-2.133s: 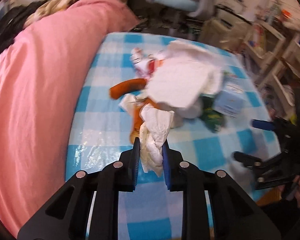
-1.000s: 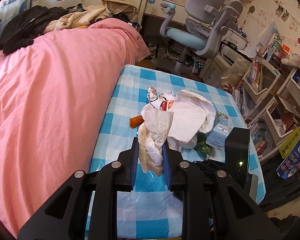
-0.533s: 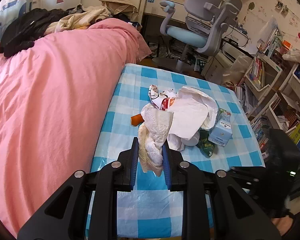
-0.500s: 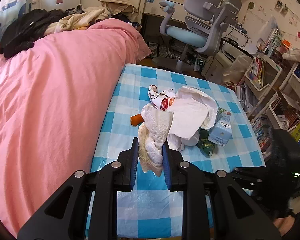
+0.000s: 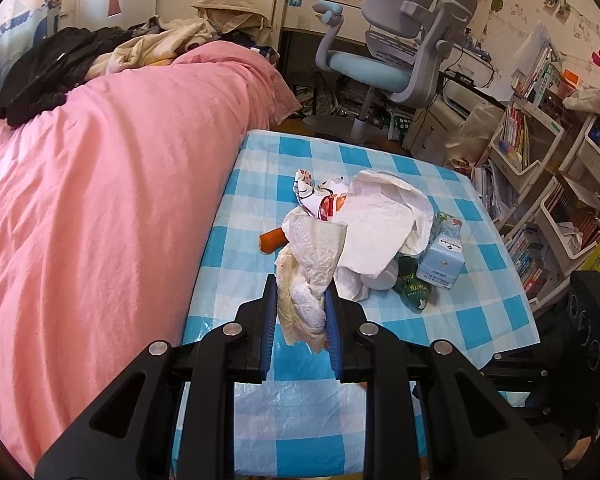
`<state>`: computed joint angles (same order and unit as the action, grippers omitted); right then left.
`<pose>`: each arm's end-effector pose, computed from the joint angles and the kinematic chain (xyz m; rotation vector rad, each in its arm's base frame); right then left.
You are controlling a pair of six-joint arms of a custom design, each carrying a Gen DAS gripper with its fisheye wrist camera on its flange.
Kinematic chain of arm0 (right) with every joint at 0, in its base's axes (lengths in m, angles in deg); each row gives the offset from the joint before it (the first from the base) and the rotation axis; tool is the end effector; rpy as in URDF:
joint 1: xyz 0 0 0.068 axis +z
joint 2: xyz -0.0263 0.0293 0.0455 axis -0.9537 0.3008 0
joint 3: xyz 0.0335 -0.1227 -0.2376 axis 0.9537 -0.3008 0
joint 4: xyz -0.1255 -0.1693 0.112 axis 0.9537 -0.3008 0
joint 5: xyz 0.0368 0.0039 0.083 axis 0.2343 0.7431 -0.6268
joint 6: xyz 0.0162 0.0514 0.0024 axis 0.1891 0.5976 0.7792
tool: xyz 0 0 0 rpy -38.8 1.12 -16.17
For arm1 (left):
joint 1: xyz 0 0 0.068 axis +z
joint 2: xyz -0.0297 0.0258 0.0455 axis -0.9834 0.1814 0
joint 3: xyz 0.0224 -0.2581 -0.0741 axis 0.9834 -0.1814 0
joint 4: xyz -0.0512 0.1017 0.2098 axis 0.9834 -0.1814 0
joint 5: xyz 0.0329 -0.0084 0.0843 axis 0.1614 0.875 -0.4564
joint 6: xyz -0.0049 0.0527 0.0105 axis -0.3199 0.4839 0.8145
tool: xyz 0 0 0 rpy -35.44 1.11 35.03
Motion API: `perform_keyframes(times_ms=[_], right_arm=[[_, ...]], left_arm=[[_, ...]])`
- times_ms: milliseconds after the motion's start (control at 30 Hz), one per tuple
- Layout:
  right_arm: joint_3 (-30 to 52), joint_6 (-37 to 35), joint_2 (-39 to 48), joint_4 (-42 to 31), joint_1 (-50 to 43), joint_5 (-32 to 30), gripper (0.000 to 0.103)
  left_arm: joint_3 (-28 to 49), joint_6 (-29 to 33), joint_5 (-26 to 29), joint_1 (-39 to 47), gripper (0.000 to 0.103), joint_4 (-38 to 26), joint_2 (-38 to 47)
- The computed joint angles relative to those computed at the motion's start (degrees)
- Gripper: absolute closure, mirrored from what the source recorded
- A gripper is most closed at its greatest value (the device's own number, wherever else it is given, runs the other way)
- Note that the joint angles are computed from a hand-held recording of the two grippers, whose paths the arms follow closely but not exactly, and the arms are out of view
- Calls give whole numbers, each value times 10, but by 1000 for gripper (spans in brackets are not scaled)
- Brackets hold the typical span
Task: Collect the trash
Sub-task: 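Close the right gripper on the orange sausage-and-bread scrap, then carry the scrap over the yellow basin and open the right gripper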
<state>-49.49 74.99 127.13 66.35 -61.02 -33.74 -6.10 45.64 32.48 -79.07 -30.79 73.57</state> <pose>0.1469 0.0499 0.1533 -0.7400 2.3964 0.7462 0.1746 -0.0040 0.1998 -0.0296 2.3999 -0.2148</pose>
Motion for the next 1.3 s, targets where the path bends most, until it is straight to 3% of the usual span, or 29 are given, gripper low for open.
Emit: perform_keyframes(times_ms=[367, 600, 767, 800, 833, 867, 900, 1067, 1133, 1167, 1233, 1300], right_arm=[[4, -6, -38, -40, -1, -35, 101], [19, -37, -64, -90, -21, -72, 101], [2, -7, -2, -19, 19, 26, 98], [-1, 6, 36, 16, 20, 30, 82], [-6, 14, 56, 40, 18, 28, 54], [-12, 32, 77, 77, 24, 39, 43], [-18, 47, 94, 108, 33, 52, 39], [-7, 103, 216, 227, 102, 107, 39], [-10, 112, 226, 257, 135, 142, 41], [-10, 115, 225, 264, 147, 157, 46], [-5, 117, 228, 262, 154, 165, 76], [-2, 109, 232, 255, 143, 150, 80]], left_arm=[[4, 13, 30, 44, 83, -8, -6], [0, 9, 9, 26, 83, 4, 10], [0, 1, -6, 10, 83, 13, 23], [-1, 0, -8, 5, 83, 14, 24], [-1, -1, -9, 1, 83, 15, 25], [-1, -2, -10, -3, 83, 15, 25], [-1, -2, -11, -5, 83, 14, 24], [-2, -2, -9, -6, 83, 13, 22], [-3, -2, -8, -7, 83, 14, 19], [-4, -2, -6, -7, 83, 16, 18], [-5, -3, -4, -8, 83, 13, 13], [-4, -2, 0, -7, 83, 10, 7]])
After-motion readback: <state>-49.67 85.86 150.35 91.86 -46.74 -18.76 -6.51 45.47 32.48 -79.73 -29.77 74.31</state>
